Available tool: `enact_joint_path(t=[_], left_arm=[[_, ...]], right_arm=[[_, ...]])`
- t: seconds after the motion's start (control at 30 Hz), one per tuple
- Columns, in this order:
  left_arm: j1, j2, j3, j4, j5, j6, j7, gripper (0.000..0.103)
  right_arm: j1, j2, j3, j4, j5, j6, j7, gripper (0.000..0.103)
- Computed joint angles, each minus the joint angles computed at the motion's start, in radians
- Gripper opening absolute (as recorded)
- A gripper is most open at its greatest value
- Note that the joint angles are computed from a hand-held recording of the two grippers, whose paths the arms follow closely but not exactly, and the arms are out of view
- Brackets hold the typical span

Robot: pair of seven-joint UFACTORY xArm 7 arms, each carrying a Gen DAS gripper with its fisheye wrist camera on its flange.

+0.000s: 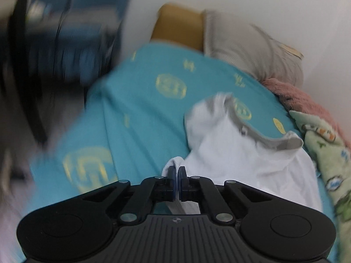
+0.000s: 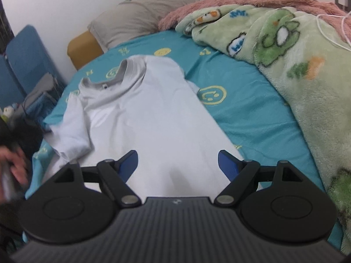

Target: Fold clothes

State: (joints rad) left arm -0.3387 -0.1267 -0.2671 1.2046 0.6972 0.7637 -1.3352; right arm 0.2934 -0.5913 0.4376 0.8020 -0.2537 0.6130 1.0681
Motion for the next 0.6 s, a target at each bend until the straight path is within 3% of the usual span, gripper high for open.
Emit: enact_joint_path(t=[0.1,0.2,0.27,0.33,0.4,0.43,0.47,0.53,0.6], left_arm=[[0.009,0.052,-0.002,0.157,0.1,0.239,0.142,0.002],[-0.024,0.14,-0.002,0.279,0.369,0.51,0.209,0.002],[-0.103,0.173,0.08,0.302,0.442,0.602,0.22,0.003],[-0.056,0.135,0.056,0.255,0.347,0.568,0.142,0.006],[-0.038,0.075,0.077,0.192,0.2,0.495,0.077,0.019],[-0.025,0.045,0.085,0.157,0.127,0.454,0.049,0.034],[-0.019,-0.007,0.083,0.101,0.055,0.413,0.046,0.044],[-0.027,-0.129,0.075,-0.02,-0.101,0.359,0.084,0.048],[-0.065,-0.26,0.071,-0.123,-0.274,0.367,0.159,0.05]], right_arm=[[0.002,0.024,0.009,0.015,-0.01,-0.004,-0.009,0.081],[-0.005,0.052,0.031,0.038,-0.042,0.002,-0.011,0.082],[0.001,0.074,0.034,0.049,-0.056,-0.001,-0.017,0.081],[0.009,0.089,0.034,0.054,-0.066,-0.005,-0.02,0.081],[0.012,0.097,0.039,0.058,-0.081,0.0,-0.012,0.081],[0.016,0.102,0.038,0.061,-0.084,0.002,-0.013,0.081],[0.02,0.104,0.037,0.063,-0.088,0.002,-0.012,0.081],[0.022,0.104,0.039,0.067,-0.1,0.003,-0.004,0.081],[0.027,0.101,0.039,0.069,-0.107,0.002,-0.001,0.081]])
